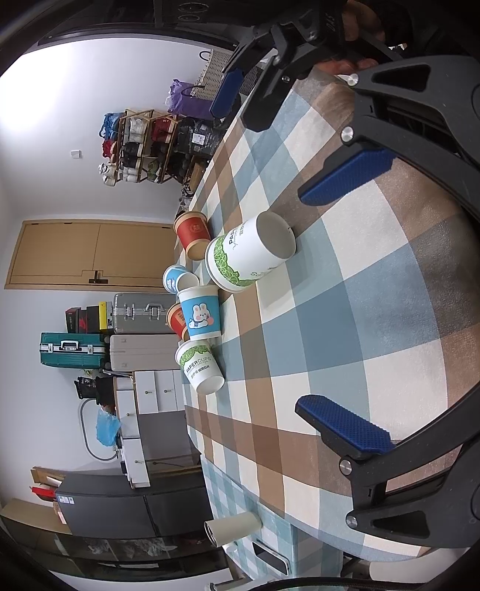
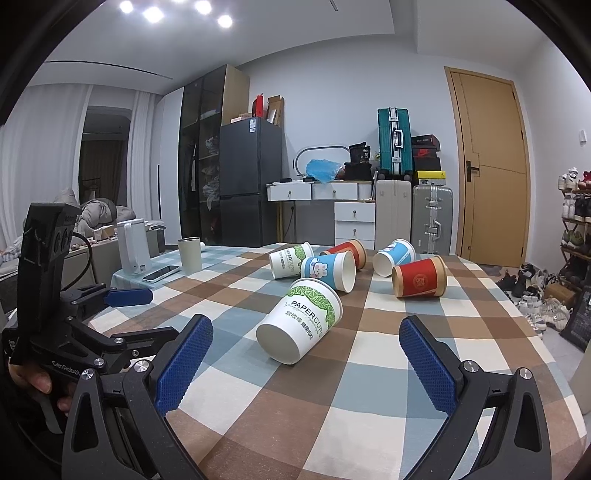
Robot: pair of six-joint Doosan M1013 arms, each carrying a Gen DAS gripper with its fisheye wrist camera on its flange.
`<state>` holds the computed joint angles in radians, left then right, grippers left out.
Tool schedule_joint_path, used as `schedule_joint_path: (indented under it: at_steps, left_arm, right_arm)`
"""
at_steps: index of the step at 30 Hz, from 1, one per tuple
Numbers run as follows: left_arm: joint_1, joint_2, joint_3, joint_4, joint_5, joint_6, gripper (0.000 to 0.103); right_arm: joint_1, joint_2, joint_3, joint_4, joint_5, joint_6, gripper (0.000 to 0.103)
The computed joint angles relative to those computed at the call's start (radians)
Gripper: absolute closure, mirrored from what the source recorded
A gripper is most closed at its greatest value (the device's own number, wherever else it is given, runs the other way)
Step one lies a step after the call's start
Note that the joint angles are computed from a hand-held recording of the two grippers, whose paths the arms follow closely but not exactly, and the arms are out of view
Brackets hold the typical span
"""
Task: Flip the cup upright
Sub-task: 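Move the left gripper toward the white green-leaf paper cup lying on its side, then close the left gripper around the white green-leaf cup's body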
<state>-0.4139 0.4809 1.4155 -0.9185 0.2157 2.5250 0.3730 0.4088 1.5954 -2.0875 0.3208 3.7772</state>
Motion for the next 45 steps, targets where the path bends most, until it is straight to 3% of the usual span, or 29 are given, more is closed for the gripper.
schedule_joint_path:
  at_steps: [11, 19, 32, 39, 45]
  left_arm:
    - [0.001, -0.002, 0.006, -0.061, -0.009, 0.061, 0.001]
    - [0.003, -0.004, 0.005, -0.058, -0.006, 0.059, 0.001]
    - [-0.012, 0.000, -0.029, 0.141, 0.015, -0.133, 0.001]
    - [-0.020, 0.021, -0.073, 0.302, 0.044, -0.304, 0.001]
    - [-0.034, 0.064, -0.155, 0.477, 0.110, -0.494, 0.001]
  right_arm:
    - [0.002, -0.001, 0.000, 0.019, -0.002, -0.020, 0.000]
    - [-0.001, -0.006, -0.003, 0.110, 0.008, -0.100, 0.000]
    - [-0.016, -0.010, -0.007, 0.238, 0.011, -0.198, 0.000]
    - [-0.020, -0.003, -0.022, 0.397, 0.026, -0.345, 0.000]
    - [-0.017, 0.010, -0.046, 0.583, 0.095, -0.521, 0.000]
